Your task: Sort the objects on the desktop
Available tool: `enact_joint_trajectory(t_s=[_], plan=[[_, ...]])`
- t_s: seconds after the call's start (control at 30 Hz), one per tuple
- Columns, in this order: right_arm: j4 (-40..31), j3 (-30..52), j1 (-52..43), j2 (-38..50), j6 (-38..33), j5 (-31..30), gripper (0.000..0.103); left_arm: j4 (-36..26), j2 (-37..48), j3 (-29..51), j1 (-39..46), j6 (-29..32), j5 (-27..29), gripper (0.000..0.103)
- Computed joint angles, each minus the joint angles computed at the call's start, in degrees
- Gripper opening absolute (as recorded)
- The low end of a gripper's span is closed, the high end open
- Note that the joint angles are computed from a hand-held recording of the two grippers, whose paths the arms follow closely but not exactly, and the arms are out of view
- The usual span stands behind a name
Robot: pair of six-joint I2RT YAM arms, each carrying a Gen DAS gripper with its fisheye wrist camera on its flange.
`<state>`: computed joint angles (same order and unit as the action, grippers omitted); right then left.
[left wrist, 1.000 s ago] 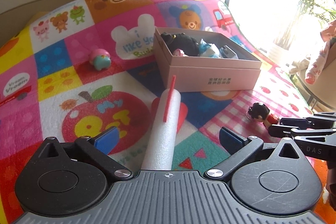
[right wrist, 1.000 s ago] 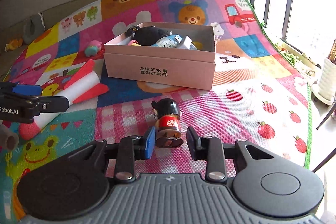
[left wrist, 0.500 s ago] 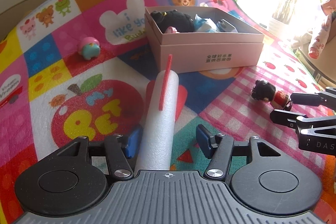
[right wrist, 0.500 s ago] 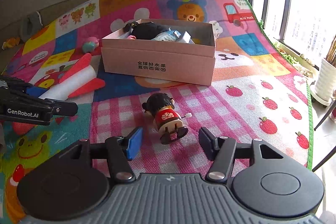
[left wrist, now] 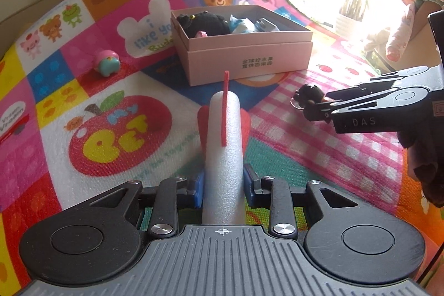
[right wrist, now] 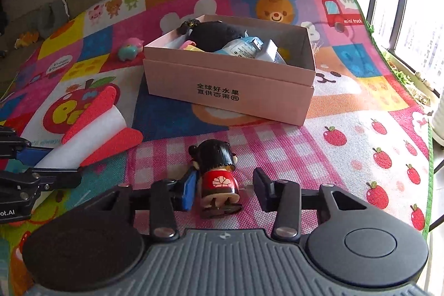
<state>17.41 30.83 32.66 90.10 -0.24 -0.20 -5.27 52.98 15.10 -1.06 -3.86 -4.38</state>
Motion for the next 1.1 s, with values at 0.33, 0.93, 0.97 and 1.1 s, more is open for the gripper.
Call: enact_joint_trajectory(t_s=[0.33, 0.93, 0.97, 1.1], plan=[[-5.1, -5.8, 0.2, -9.8, 0.8, -2.3, 0.042, 0.0, -2.8, 0.4, 1.4, -1.4, 4.7, 0.057], [22.5, -9.5, -5.9, -0.8, 10.2, -3.3, 0.089, 12.8, 55.5, 44.3, 22.1, 3.8, -3.9, 0.082], [20.2, -7.7, -6.3, 1.1, 11.4, -3.6, 0.089, 12.2, 57.3, 46.2, 22.5, 3.6, -3.8, 0.081], [15.8, -4.5, -8.8, 3.2, 14.8, -6.5, 0.089, 10.8, 62.2, 51.4, 23.5, 2.8, -2.8, 0.080]])
